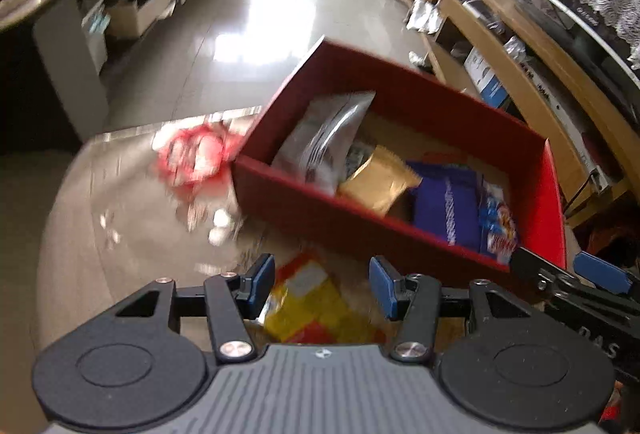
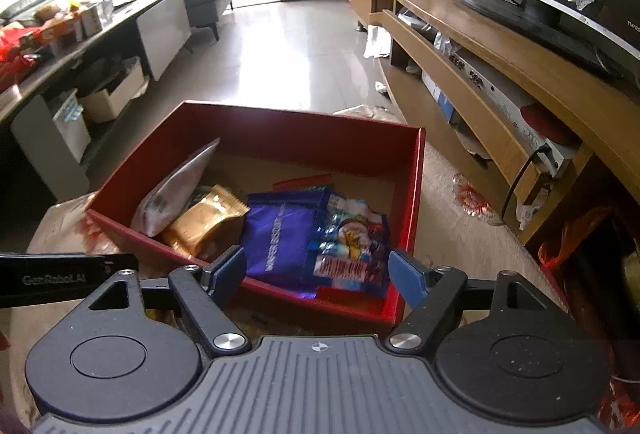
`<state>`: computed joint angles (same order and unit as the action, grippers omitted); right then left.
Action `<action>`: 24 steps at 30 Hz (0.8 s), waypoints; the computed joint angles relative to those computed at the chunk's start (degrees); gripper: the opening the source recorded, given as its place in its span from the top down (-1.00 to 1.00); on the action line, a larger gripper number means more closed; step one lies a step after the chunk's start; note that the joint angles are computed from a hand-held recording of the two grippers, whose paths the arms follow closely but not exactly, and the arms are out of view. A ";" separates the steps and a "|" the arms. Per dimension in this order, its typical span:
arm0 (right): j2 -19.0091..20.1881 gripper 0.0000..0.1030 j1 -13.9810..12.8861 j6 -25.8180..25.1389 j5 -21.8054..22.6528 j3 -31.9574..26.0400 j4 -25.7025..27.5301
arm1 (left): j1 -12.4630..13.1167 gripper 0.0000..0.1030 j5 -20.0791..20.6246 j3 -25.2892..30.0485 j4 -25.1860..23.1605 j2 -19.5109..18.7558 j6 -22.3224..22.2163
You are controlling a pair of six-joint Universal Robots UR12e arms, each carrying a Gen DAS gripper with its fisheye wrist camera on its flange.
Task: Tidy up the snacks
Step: 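Open both tools to release the packets into the red box, then move the left tool to the red-and-yellow chip bag while the right tool approaches the waffle bag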
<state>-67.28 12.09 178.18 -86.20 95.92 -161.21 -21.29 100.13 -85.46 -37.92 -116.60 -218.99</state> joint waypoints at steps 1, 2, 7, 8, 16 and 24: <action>-0.27 -0.62 0.03 -0.10 0.07 0.33 0.24 | 0.08 -0.03 -0.64 -0.26 -0.43 0.08 -0.70; -0.49 -0.62 0.06 -0.17 0.12 0.58 0.56 | 0.16 -0.03 -1.28 -0.56 -0.79 0.18 -1.50; -1.40 -0.62 0.26 -1.29 0.16 1.76 2.48 | 0.27 -0.03 -3.07 -1.23 -1.83 0.09 -5.15; -1.52 -0.62 0.26 -1.46 0.22 1.91 2.89 | 0.22 -0.03 -2.99 -1.20 -2.02 -0.04 -6.04; -1.90 -0.65 -0.20 -1.40 1.27 2.27 4.15 | -0.58 -0.20 1.30 1.70 -4.60 -2.44 -9.44; -1.75 -0.67 -0.27 -2.32 0.91 1.95 5.95 | -1.26 -0.21 2.83 1.92 -6.61 -2.72 -6.42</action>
<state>-69.02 11.82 175.86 -85.29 97.87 -155.27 -22.55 102.96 -83.54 -44.53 -119.32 -225.41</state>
